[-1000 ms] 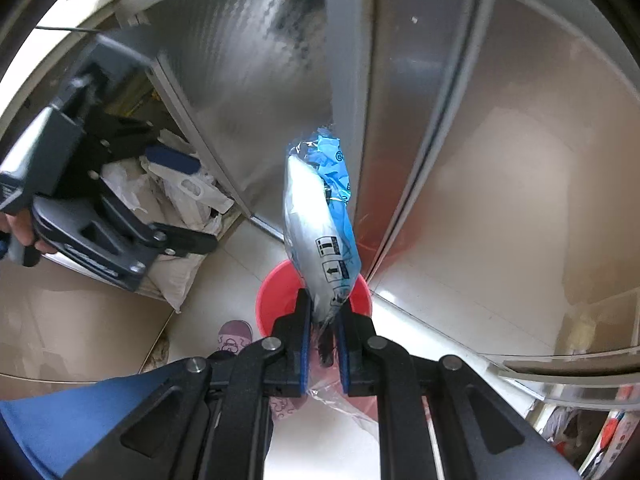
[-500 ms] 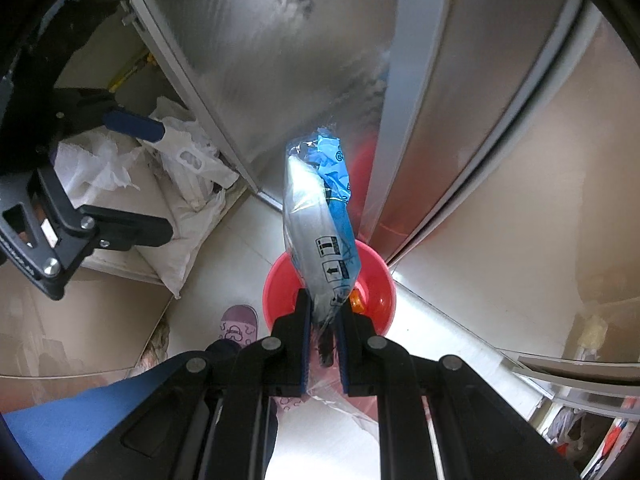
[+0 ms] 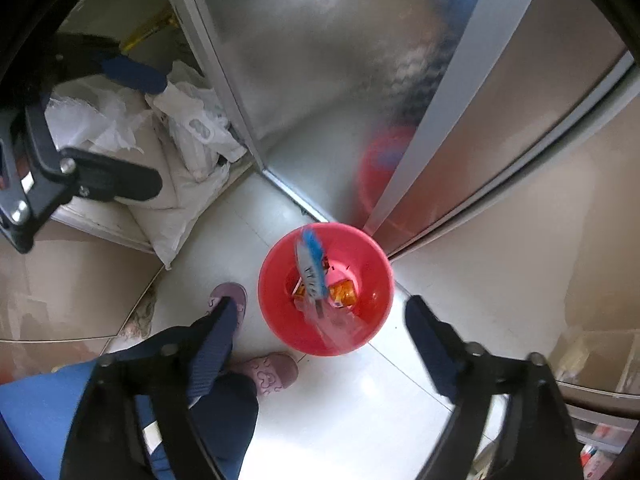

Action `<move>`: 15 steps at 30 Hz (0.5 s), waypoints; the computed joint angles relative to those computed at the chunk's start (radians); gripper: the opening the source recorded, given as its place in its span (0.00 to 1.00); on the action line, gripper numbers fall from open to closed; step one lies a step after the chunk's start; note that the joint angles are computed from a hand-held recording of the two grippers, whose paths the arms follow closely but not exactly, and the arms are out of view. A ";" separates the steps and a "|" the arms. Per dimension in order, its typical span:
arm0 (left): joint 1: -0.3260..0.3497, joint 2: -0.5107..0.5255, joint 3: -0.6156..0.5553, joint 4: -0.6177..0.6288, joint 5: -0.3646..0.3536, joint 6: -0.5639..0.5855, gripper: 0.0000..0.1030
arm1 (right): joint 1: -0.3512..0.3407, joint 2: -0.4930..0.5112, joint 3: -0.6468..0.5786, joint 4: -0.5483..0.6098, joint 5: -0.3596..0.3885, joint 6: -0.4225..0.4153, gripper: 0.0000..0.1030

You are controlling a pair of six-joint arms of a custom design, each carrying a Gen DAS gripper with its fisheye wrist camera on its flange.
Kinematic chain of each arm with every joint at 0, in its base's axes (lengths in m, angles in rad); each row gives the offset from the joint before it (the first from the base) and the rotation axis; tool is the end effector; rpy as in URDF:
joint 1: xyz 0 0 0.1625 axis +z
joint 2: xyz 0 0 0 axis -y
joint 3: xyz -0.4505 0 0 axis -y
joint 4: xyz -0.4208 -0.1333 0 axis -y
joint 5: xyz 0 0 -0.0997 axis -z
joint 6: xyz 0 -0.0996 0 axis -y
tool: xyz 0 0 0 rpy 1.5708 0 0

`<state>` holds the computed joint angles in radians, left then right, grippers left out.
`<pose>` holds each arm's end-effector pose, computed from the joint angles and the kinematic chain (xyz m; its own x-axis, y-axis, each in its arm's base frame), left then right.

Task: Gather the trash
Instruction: 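Open the right gripper to drop the plastic bag into the bin, then raise both tools back up to the counter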

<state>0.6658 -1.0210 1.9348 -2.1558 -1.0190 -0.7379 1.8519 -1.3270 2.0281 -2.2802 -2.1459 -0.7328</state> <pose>-0.3253 -0.4914 0.1009 -0.7914 0.1796 -0.5843 0.2864 0.9534 -0.0949 0.2232 -0.4879 0.2455 -0.4146 -0.8125 0.4098 -0.7463 0.5613 0.3577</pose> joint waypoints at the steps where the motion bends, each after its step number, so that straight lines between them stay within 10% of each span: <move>1: -0.007 -0.004 -0.007 0.010 -0.003 0.002 1.00 | 0.006 -0.010 -0.009 0.011 0.004 0.012 0.90; 15: -0.160 -0.066 -0.273 0.337 0.068 -0.109 1.00 | 0.184 -0.122 -0.219 0.231 0.022 0.200 0.97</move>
<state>0.5054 -1.0875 1.6623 -1.8190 -0.9509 -0.8473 2.0362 -1.4490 1.8089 -2.0496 -2.1240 -0.5330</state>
